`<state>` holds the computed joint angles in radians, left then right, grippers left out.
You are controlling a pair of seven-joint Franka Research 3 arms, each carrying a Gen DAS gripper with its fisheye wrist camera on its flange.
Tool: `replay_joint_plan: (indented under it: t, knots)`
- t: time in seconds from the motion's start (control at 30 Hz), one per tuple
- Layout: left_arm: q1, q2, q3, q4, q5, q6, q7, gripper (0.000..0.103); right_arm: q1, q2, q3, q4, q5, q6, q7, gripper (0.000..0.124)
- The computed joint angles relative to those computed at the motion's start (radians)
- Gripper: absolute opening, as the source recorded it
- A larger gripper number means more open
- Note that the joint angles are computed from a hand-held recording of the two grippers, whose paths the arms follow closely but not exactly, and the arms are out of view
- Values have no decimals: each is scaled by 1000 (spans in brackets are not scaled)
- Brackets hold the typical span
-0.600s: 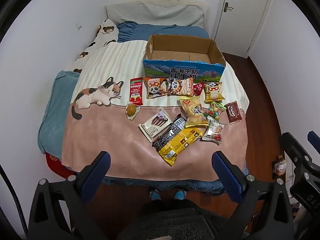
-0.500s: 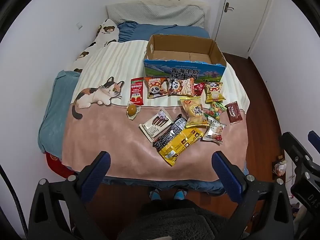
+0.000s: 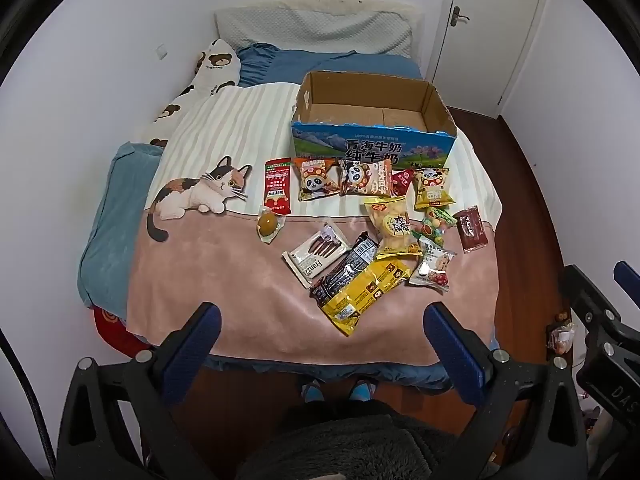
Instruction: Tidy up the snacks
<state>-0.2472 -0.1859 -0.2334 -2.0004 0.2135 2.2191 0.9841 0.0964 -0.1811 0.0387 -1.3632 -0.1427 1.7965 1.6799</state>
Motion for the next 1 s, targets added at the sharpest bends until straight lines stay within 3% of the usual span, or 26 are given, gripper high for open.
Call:
replay_joint_plan:
  t: [1.0]
  knots:
    - [16, 13, 8, 23, 7, -4, 20, 103, 16, 30, -3, 31, 10, -16, 18, 103]
